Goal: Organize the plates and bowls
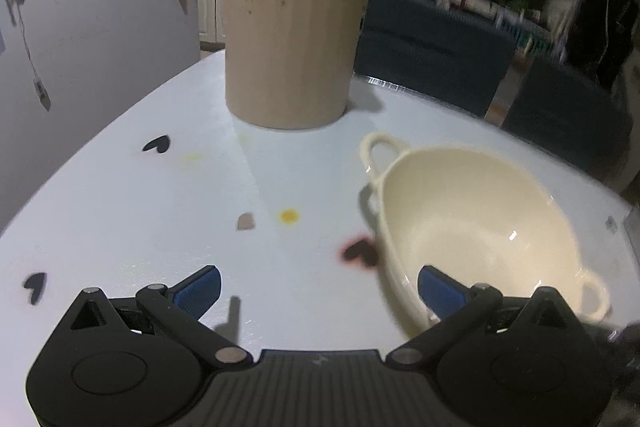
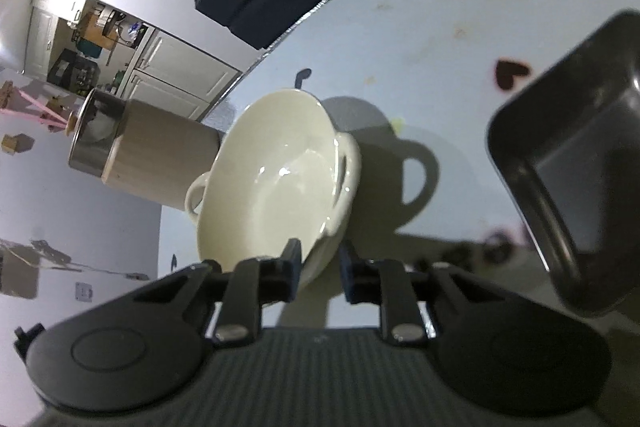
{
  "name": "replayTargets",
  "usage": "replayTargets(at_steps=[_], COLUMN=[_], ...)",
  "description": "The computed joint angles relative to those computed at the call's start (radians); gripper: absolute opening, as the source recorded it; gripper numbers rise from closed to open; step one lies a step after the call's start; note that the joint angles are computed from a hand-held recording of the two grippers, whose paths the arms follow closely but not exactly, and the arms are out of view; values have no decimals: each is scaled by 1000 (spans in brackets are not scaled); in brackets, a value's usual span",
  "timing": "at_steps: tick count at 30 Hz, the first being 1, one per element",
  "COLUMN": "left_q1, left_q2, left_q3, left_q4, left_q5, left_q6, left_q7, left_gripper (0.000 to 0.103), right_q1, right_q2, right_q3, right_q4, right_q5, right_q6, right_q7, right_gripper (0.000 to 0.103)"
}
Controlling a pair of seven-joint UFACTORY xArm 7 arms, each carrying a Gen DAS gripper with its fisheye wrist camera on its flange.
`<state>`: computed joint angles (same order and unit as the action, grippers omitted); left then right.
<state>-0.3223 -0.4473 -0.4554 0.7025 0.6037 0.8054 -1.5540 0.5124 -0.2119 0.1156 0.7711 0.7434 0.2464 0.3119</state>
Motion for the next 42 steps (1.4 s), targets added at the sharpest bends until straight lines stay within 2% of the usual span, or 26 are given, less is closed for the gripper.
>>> replayTargets(at_steps=[3, 6, 9, 13, 17, 18, 19, 21, 22, 24, 29, 34, 35, 37, 39, 42], left_q1=[-10, -27, -59, -119, -131, -127, -119, -89, -74, -53, -8, 19, 22, 24, 21, 15], left_q2=[-14, -23, -32, -60, -79, -85, -92, -121, -141, -185, -276, -330, -336, -342, -344, -347], left_q3=[19, 40, 64, 113, 108, 104, 98, 80, 73, 73, 78, 78, 77, 80, 87, 93], left_q4=[-16, -23, -31, -63, -88, -91, -95, -113, -130, -171, -250, -287, -290, -296, -301, -307], left_q5=[-33, -83, -139, -272, -343, -351, -355, -353, -353, -370, -431, -468, -470, -476, -486, -504], left_q6=[-23, -34, -50, -100, -134, -131, -128, -130, -145, -183, -280, -319, -320, -328, -330, -332], left_q7=[5, 58, 166, 332, 434, 449, 455, 430, 409, 365, 265, 209, 209, 210, 215, 216], left_gripper=[103, 103, 103, 103, 102, 95, 84, 75, 75, 73, 57, 43, 41, 31, 27, 26], right_q1=[-26, -32, -51, -73, -42, -33, -30, -32, -22, -8, 8, -55, -67, -89, -142, -138], right_q2=[-14, -9, -16, -14, -10, -8, -8, -12, -9, -5, 31, 91, 95, 90, 72, 78], right_q3=[27, 35, 45, 57, 22, 13, 11, 11, 3, -10, -38, 1, 12, 36, 76, 62], right_q4=[-11, -10, -16, -23, -27, -23, -22, -13, -4, 1, 49, 131, 136, 121, 99, 98], right_q5=[-104, -169, -255, -379, -383, -373, -372, -386, -380, -351, -243, -261, -278, -327, -473, -519], right_q6=[-8, -18, -16, -39, -56, -50, -46, -19, -6, -24, -53, -8, -10, -42, -60, -59], right_q7=[43, 68, 100, 116, 54, 35, 23, -6, -45, -117, -211, -172, -156, -103, 34, 42], right_gripper=[23, 23, 22, 19, 15, 13, 13, 13, 13, 16, 21, 20, 20, 21, 38, 39])
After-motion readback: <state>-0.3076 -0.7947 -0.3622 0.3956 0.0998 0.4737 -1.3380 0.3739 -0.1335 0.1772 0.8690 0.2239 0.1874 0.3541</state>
